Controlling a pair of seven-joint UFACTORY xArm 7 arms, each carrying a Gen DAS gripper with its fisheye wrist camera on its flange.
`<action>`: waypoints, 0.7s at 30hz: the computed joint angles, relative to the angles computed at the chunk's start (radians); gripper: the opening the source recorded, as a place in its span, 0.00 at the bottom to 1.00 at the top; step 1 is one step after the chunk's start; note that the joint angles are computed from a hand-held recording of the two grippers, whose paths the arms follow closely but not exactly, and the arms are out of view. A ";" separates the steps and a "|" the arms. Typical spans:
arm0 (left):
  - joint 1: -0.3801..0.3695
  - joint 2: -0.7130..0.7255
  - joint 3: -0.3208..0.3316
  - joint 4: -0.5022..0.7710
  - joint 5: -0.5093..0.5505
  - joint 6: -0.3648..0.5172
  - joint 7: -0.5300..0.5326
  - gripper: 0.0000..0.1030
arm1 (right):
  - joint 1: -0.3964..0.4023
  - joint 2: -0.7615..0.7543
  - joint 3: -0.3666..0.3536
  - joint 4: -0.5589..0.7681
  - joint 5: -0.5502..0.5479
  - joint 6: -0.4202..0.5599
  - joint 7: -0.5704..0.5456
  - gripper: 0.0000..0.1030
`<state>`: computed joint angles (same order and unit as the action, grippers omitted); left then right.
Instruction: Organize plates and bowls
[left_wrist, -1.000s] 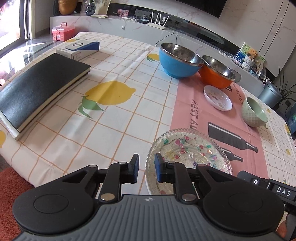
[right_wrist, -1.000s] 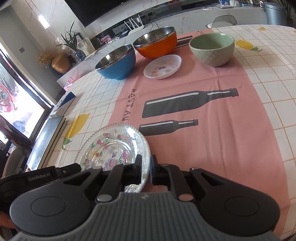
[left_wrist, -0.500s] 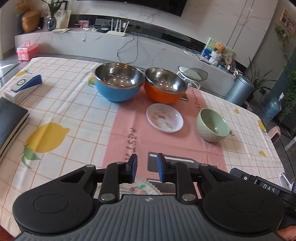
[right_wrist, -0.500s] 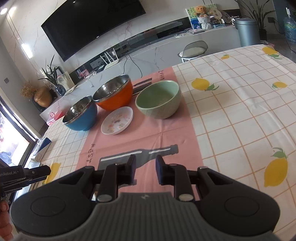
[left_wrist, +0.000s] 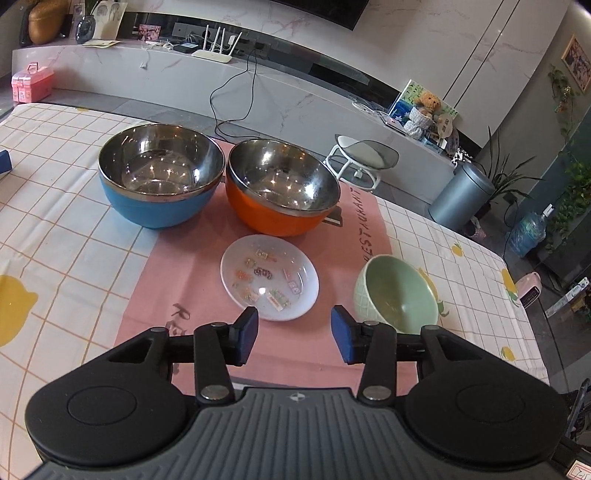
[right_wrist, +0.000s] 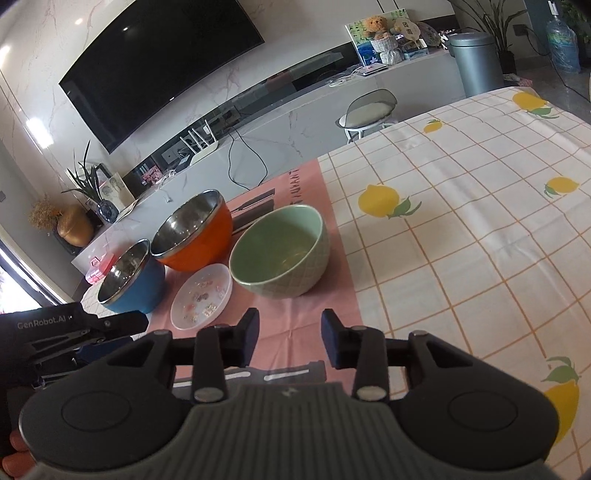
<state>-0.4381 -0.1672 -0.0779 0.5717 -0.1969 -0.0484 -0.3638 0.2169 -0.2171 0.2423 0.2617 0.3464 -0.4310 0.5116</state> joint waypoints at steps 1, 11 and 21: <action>-0.017 0.019 0.018 0.016 -0.012 -0.001 0.009 0.49 | -0.002 0.022 -0.006 0.016 -0.007 -0.003 0.002 0.41; -0.018 0.139 0.049 0.103 -0.194 -0.017 0.166 0.49 | 0.052 0.202 -0.108 0.154 -0.242 -0.021 0.169 0.41; 0.144 0.226 -0.118 0.193 -0.627 0.007 0.581 0.37 | 0.089 0.392 -0.104 0.346 -0.244 -0.005 0.167 0.27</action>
